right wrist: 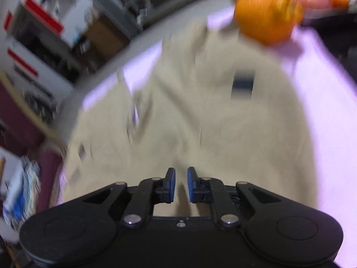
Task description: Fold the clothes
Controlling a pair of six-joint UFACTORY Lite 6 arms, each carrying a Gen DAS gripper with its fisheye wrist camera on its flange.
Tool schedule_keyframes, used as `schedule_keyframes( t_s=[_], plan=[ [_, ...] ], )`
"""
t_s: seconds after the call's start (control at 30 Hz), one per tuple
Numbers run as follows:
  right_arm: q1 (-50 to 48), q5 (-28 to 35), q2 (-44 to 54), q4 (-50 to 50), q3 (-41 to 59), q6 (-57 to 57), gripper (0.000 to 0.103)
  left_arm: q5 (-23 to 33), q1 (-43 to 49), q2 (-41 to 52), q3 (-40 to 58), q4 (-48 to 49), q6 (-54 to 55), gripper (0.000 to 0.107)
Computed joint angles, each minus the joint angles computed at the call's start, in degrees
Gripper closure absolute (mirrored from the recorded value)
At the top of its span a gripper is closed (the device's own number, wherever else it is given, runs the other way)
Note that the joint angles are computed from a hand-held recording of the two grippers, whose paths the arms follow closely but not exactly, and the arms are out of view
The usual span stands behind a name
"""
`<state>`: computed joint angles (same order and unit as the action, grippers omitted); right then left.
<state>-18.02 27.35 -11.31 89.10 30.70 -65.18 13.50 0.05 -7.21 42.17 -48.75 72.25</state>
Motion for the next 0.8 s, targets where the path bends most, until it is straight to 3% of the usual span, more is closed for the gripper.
schedule_keyframes(
  t_s=[0.1, 0.2, 0.27, 0.37, 0.5, 0.57, 0.63, 0.8],
  plan=[
    [-6.88, 3.69, -1.8, 2.14, 2.59, -2.78, 0.069, 0.58, -2.97, 0.99, 5.02, -10.39, 6.41, 0.087],
    [-9.51, 1.03, 3.83, 2.77, 8.04, -8.17, 0.057, 1.35, -9.15, 6.92, 12.84, -7.05, -1.22, 0.086],
    [-13.2, 1.88, 9.11, 2.59, 11.13, -9.52, 0.057, 1.96, -12.61, 13.4, 17.63, -11.27, 1.64, 0.086],
    [-20.0, 7.97, 21.26, 2.34, 16.73, -9.15, 0.057, 2.99, -16.81, 23.32, 24.9, -18.72, 8.44, 0.087],
    [-22.07, 8.51, 31.86, 1.44, 23.03, -8.48, 0.057, 4.52, -19.36, 32.81, 30.12, -29.33, 22.21, 0.088],
    [-22.91, 11.21, 35.82, 2.98, 25.66, -9.55, 0.057, 5.98, -19.34, 35.75, 31.98, -26.33, 20.97, 0.088],
    [-23.18, 14.0, 39.68, 3.93, 28.68, -9.73, 0.058, 6.29, -19.2, 39.46, 35.09, -19.54, 12.96, 0.085],
    [-20.31, 13.49, 43.52, 7.41, 32.43, -12.03, 0.064, 11.08, -16.49, 39.79, 36.32, -17.35, 8.15, 0.085]
  ],
)
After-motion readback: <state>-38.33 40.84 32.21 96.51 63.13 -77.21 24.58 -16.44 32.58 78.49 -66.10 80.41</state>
